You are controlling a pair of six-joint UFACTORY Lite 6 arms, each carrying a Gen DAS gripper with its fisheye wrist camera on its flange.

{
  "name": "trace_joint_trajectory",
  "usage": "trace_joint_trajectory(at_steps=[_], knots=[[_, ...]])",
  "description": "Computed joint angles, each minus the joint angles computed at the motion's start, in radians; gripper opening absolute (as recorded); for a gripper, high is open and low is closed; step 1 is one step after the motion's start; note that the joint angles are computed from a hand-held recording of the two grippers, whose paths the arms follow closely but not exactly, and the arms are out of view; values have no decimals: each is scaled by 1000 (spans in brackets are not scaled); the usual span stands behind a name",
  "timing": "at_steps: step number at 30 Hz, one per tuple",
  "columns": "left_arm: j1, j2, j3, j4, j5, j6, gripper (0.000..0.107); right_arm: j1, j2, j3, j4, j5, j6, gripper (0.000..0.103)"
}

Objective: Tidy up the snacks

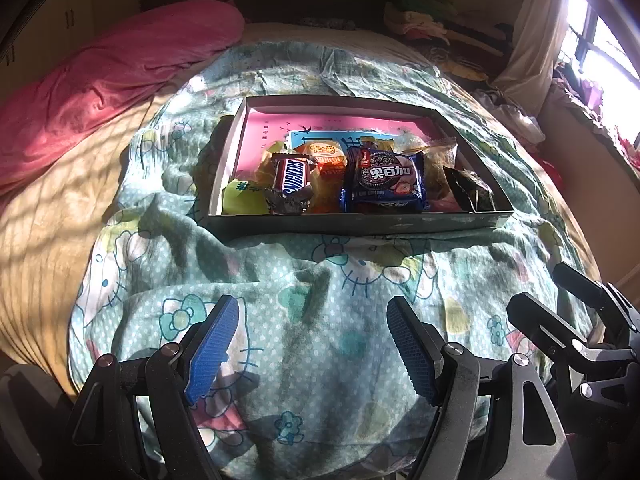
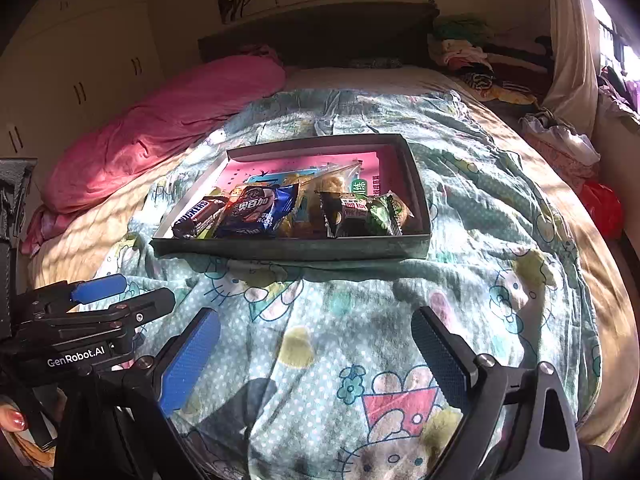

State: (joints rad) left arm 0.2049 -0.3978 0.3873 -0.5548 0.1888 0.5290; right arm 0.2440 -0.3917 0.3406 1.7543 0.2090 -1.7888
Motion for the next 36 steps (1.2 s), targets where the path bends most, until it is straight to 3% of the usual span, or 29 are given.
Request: trace_joint_trajectory(at_steps=[28,36], knots=[[-16,16,12,326,-24,-335,78,-22,-3,0,26,10,-31,97],[-21,20,14,350,-28,-361,78,-18,-1,3,33,5,-34,97]])
